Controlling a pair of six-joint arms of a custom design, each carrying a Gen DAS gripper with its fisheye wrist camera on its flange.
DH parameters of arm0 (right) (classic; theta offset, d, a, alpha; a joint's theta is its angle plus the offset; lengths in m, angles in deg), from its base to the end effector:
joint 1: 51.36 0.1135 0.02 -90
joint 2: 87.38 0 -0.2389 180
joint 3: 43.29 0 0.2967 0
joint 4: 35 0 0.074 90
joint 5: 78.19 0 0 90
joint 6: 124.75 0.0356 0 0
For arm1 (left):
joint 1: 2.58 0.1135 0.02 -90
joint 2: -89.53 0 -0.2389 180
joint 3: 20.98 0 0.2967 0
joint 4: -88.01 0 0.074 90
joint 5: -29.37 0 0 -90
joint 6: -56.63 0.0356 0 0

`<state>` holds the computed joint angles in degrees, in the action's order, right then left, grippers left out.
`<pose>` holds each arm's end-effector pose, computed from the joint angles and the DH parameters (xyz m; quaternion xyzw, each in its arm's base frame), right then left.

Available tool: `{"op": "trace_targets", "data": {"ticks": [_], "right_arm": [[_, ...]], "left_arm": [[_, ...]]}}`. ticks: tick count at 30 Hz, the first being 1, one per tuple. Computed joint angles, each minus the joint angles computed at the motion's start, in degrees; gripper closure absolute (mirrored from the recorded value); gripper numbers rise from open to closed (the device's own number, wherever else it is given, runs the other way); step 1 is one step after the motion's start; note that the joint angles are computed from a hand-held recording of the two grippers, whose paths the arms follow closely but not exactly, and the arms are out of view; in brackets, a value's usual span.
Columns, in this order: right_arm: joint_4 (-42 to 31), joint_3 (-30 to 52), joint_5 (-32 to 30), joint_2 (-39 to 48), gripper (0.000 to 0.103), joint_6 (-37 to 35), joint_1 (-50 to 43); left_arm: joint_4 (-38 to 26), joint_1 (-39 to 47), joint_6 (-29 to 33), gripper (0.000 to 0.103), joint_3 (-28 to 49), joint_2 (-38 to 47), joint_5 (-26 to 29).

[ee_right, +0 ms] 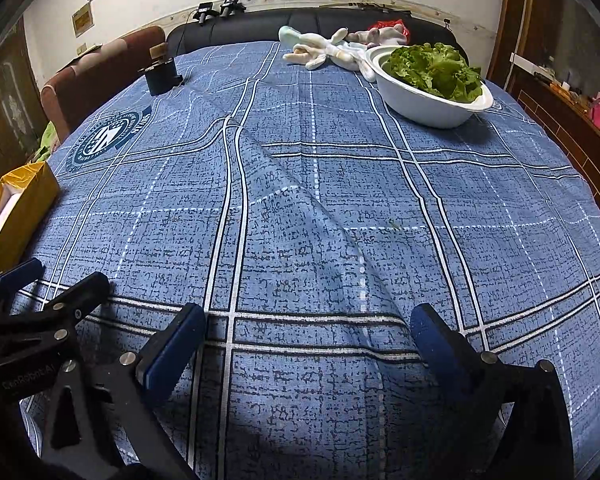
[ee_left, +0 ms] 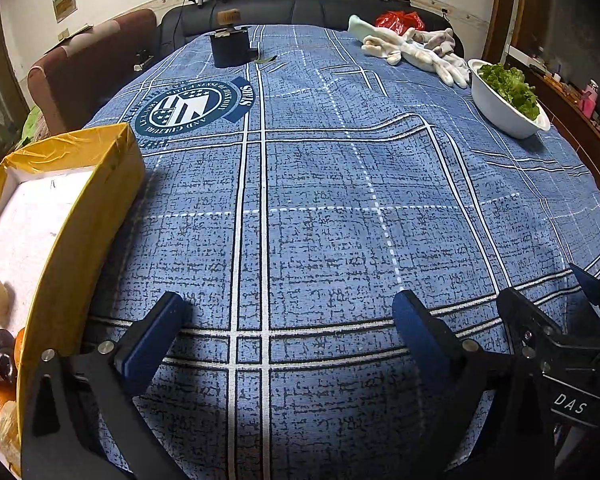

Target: Organize fruits

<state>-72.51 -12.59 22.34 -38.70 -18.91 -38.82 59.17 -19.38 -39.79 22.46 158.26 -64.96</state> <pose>0.2027 0.0384 0.1115 0.0546 0.9498 -0.0126 0.3078 0.2552 -0.0742 0.1206 0.0744 0.9479 -0.0267 0.3087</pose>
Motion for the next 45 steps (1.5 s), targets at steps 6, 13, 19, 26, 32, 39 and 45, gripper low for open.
{"op": "trace_targets", "data": {"ticks": [6,13,19,26,32,39,45], "right_arm": [[-0.1,0.1,0.0,0.0,0.0,-0.1,0.0],[-0.1,0.2,0.1,0.2,0.001,-0.3,0.0],[-0.4,-0.1,0.2,-0.3,0.0,-0.1,0.2],[-0.4,0.1,0.2,-0.1,0.001,-0.2,0.1],[-0.4,0.1,0.3,0.0,0.0,-0.3,0.1],[-0.5,0.2,0.4,0.1,0.001,-0.3,0.2],[-0.5,-0.1,0.6,-0.2,0.0,-0.2,0.4]], "left_arm": [[0.0,-0.2,-0.4,0.0,0.1,0.1,-0.1],[0.3,-0.4,-0.5,0.0,0.0,0.2,0.0],[0.3,-0.4,-0.7,0.0,0.1,0.3,0.2],[0.4,-0.4,-0.7,0.0,0.1,0.4,0.3],[0.4,-0.4,-0.8,0.0,0.1,0.4,0.5],[0.6,-0.4,-1.0,0.0,0.1,0.6,0.6],[0.9,-0.9,-1.3,0.0,0.0,0.8,0.5]]}}
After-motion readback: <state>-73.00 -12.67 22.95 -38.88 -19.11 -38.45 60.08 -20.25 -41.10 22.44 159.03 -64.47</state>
